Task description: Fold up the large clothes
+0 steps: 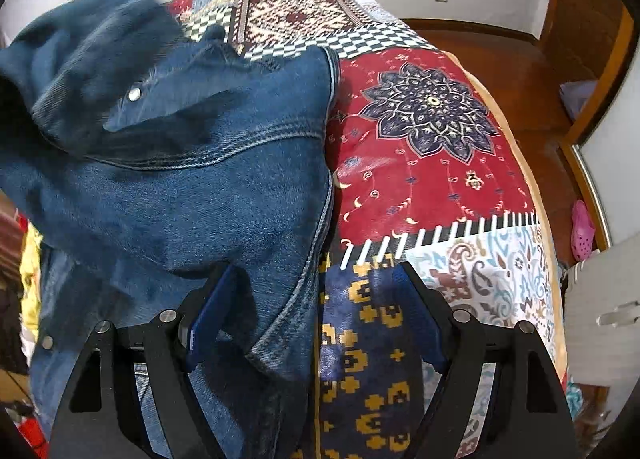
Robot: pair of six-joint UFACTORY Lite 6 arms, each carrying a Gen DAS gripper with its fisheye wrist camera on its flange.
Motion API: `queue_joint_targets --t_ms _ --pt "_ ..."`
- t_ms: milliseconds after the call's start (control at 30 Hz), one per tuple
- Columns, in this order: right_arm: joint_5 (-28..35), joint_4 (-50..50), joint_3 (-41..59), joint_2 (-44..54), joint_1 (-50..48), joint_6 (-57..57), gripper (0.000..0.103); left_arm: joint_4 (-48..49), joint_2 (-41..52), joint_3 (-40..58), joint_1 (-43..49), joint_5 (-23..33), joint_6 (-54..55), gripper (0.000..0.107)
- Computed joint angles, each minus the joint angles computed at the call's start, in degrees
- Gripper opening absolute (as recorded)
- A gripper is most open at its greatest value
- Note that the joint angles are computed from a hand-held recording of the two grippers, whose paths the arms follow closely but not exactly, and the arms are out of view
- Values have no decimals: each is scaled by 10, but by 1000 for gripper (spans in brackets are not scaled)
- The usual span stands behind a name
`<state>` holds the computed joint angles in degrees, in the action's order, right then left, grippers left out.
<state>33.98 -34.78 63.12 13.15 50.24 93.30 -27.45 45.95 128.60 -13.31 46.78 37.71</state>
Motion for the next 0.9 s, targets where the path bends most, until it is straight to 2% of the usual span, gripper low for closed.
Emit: queue_joint_targets --t_ms 100,267,333,367,433,533,633,700,800,900 --pt "16 4 10 8 8 -6 77 8 -17 -85 38 -17 15 9" --pt "41 20 33 26 14 -28 78 17 -25 -218 103 -53 28 24" --pt "53 25 49 39 14 -37 78 1 -33 -264 126 -70 48 44" --pt "57 27 54 44 15 -39 78 -17 -43 -295 137 -88 64 49" --pt "60 30 62 50 14 -40 78 -62 -61 -340 159 -111 99 66" --pt "56 34 58 48 12 -40 79 -135 -56 -355 197 -82 140 70" --pt "61 41 68 56 12 -47 79 -175 -75 -395 212 -85 171 73" --pt "73 48 80 65 13 -54 79 -184 -101 -437 210 -107 183 74" --pt "87 61 93 70 13 -58 79 -163 -156 -501 185 -168 194 74" --pt "99 79 106 72 11 -67 79 -87 -221 -543 146 -216 168 73"
